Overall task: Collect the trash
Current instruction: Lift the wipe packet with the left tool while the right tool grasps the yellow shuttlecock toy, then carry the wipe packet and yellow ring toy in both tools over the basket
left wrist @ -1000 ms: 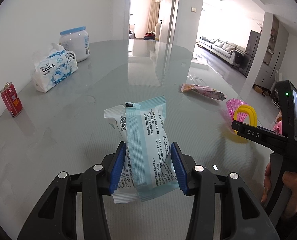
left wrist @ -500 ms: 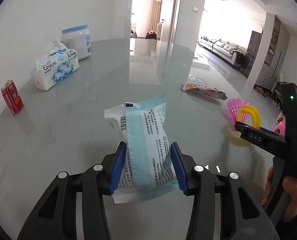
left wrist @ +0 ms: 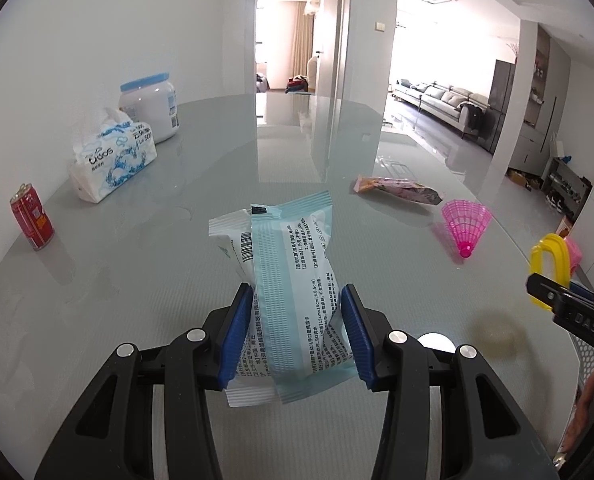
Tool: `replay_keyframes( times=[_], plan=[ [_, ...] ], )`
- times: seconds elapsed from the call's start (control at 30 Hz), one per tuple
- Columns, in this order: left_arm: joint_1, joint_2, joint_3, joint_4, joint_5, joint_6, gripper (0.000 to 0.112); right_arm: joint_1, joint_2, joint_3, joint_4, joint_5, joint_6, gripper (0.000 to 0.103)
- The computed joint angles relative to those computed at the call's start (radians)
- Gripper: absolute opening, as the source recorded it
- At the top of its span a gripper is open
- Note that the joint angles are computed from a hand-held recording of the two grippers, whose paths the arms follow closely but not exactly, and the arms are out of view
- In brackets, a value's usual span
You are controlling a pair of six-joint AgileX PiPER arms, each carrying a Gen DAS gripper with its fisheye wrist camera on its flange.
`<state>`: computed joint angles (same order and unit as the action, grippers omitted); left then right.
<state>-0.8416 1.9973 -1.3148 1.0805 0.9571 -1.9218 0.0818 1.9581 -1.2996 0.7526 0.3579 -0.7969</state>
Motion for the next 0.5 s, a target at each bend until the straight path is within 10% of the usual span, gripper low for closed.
replay_keyframes(
  times=[0.5],
  plan=[
    [-0.114, 0.146, -0.4, -0.077, 0.026, 0.24, 0.045, -0.321, -0.174, 0.198, 0.324, 0.138, -0.443, 0.068]
  ],
)
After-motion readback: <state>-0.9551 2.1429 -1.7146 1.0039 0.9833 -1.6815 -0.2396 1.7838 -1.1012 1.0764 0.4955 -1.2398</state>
